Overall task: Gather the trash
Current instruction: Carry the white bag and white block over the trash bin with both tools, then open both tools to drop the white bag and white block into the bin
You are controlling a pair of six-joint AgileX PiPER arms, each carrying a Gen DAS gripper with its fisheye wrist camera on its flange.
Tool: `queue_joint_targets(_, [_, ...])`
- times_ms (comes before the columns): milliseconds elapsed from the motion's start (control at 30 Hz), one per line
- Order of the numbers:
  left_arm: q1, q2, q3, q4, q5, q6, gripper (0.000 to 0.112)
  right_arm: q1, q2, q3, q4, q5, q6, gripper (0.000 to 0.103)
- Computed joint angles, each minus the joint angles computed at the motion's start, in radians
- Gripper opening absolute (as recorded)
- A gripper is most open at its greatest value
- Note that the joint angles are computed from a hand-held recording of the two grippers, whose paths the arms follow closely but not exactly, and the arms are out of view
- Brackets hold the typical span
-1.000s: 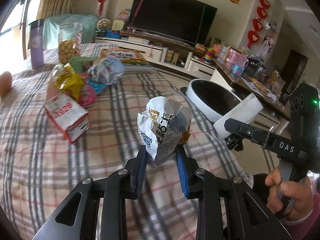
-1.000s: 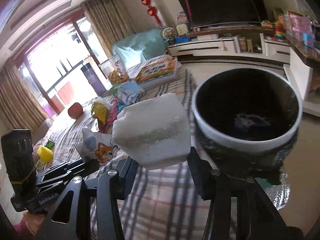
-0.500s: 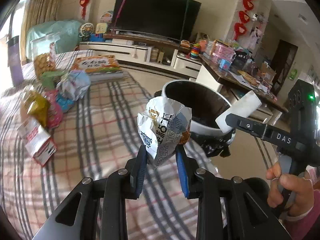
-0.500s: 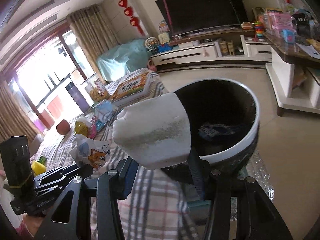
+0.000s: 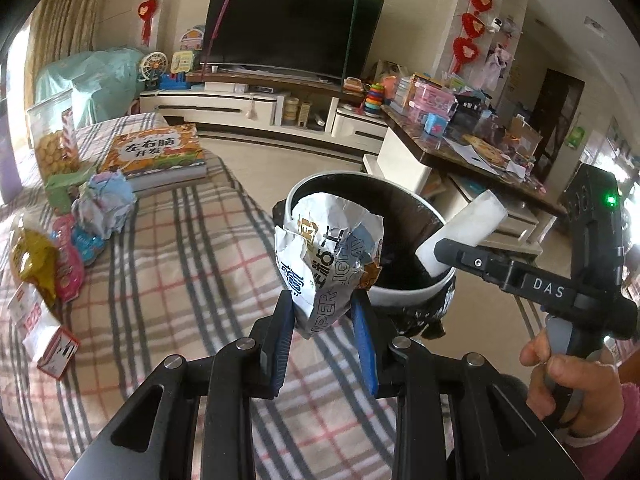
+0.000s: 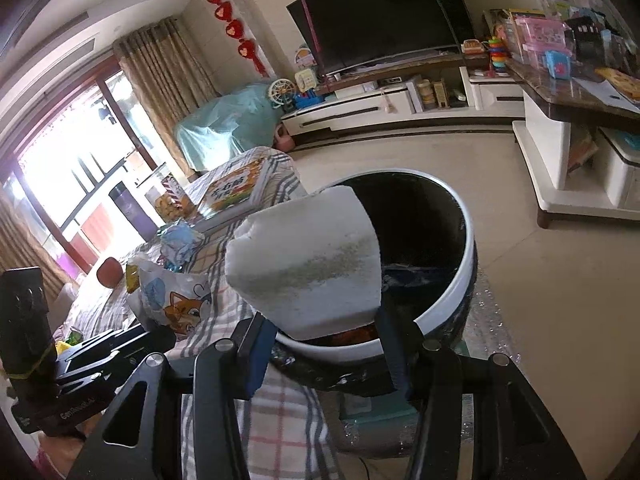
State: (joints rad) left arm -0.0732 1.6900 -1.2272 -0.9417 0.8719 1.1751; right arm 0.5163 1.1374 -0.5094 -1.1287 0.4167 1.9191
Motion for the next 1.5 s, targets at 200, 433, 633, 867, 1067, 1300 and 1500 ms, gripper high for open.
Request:
queue_joint_targets(200, [-0.058, 0.033, -0.05, 0.029, -0.03, -0.049, 0.028, -0.065, 0.0, -0.012, 0.058, -0.038, -0.096, 0.049])
queue_joint_targets(433, [-0.11, 0.065, -0.096, 0.064, -0.055, -0.102, 0.028, -0.143, 0.004, -0.027, 0.15, -0.083, -0.231, 0.05])
queue_joint_targets(633, [-0.141, 0.101, -0.143, 0.088, -0.062, -0.135, 0.028, -0.187, 0.023, -0.047, 0.226, -0.108, -0.337, 0.05])
queue_joint_targets(867, [-0.174, 0.132, -0.185, 0.12, -0.07, -0.178, 0.028, -0.253, 0.056, -0.065, 0.337, -0.158, -0.473, 0.05])
queue_joint_targets(1067, [-0.196, 0.155, -0.215, 0.146, -0.066, -0.22, 0.028, -0.296, 0.076, -0.082, 0.45, -0.187, -0.599, 0.05])
queue_joint_targets(1300, [-0.219, 0.177, -0.248, 0.177, -0.065, -0.265, 0.029, -0.332, 0.106, -0.093, 0.581, -0.213, -0.737, 0.05])
queue_joint_targets(1500, [-0.232, 0.202, -0.282, 0.197, -0.064, -0.308, 0.042, -0.367, 0.12, -0.1, 0.704, -0.224, -0.861, 0.056])
